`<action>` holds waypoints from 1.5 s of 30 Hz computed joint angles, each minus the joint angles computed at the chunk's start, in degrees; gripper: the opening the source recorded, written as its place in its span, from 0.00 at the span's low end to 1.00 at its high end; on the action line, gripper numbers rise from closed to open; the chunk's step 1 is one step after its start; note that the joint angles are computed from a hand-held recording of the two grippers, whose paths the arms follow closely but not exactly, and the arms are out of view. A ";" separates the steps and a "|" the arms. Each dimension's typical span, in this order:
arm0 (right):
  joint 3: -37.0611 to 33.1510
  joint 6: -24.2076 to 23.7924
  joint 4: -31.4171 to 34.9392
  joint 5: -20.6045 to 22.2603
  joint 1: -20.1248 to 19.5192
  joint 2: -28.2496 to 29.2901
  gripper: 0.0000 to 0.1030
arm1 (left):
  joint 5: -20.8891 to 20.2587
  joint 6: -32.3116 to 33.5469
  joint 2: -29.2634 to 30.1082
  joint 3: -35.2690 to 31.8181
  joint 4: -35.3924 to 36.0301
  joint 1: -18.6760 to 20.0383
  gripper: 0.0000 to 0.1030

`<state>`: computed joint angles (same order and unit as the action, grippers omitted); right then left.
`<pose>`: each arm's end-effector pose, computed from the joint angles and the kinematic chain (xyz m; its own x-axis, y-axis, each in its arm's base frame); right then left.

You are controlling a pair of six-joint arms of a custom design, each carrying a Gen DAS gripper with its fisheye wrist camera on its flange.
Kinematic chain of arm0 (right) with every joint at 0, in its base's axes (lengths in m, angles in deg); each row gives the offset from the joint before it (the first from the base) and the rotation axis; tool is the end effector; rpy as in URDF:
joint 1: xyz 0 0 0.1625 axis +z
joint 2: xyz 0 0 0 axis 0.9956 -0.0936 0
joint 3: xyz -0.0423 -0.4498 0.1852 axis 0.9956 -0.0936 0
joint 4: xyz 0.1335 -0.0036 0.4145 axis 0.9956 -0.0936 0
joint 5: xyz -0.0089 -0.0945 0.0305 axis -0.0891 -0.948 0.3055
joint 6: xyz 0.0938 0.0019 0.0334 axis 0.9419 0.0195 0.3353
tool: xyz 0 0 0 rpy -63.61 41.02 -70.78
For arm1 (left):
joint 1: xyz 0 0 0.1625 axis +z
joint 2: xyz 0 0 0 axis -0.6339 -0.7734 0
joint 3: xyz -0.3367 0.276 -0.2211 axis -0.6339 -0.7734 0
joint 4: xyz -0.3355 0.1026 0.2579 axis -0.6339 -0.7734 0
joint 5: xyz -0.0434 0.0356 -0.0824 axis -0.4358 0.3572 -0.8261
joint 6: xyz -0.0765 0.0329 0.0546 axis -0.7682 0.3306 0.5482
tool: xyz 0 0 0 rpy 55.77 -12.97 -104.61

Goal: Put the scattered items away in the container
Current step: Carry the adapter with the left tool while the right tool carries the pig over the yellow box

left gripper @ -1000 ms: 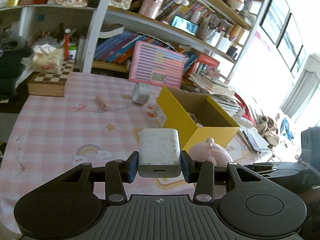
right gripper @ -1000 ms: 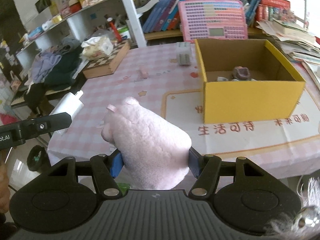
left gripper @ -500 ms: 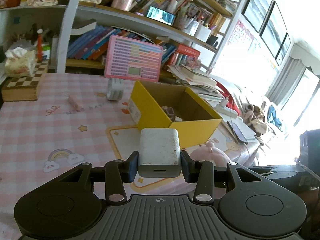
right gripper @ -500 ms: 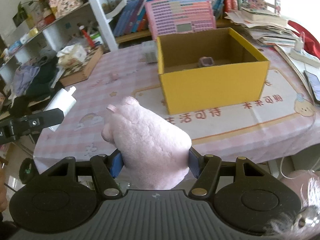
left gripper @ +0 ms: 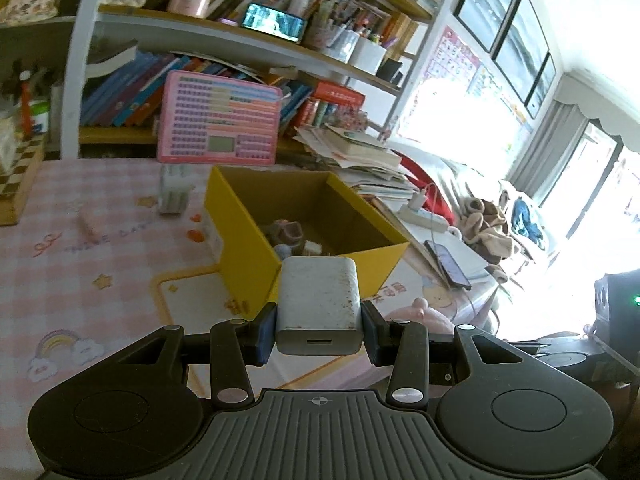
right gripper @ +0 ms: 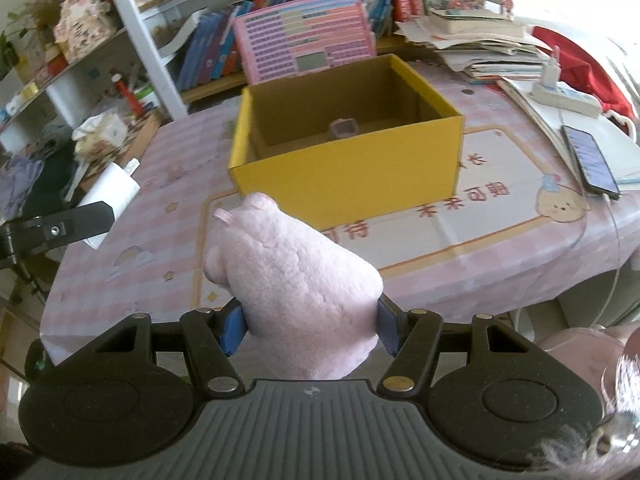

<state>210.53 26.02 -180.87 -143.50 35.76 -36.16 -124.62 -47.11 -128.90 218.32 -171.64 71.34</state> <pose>0.2860 -0.3312 0.1318 -0.8300 -0.2445 0.5013 -0.4742 0.7824 -0.4036 -0.1333 -0.3190 0.2965 -0.8889 0.2535 -0.3815 0.4521 0.6190 -0.6422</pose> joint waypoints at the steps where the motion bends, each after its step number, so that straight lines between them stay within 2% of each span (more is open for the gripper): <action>1: 0.04 -0.21 0.05 -0.05 -0.46 -0.44 0.59 | -0.43 0.79 1.42 -0.29 -1.53 0.43 0.41; 7: -0.61 -2.36 0.32 0.74 -3.25 -2.74 0.59 | -1.49 4.92 8.76 -2.43 -8.93 2.19 0.41; 12: -2.80 -6.14 0.22 2.33 -5.05 -4.11 0.59 | -1.55 9.12 14.32 -4.96 -15.32 3.82 0.41; 23: -11.51 -17.75 2.33 10.45 -9.55 -4.29 0.59 | -0.19 17.72 26.35 -11.98 -26.57 8.55 0.41; 33: -20.40 -25.56 8.99 16.17 -12.44 -0.20 0.59 | 2.68 20.19 34.73 -17.35 -26.50 11.80 0.41; 40: -27.06 -29.61 14.24 17.18 -13.37 4.98 0.59 | 3.22 20.34 38.28 -21.00 -22.20 14.77 0.41; 45: -32.67 -32.86 18.99 16.65 -13.38 9.32 0.60 | 5.04 19.86 39.99 -23.37 -17.96 16.45 0.41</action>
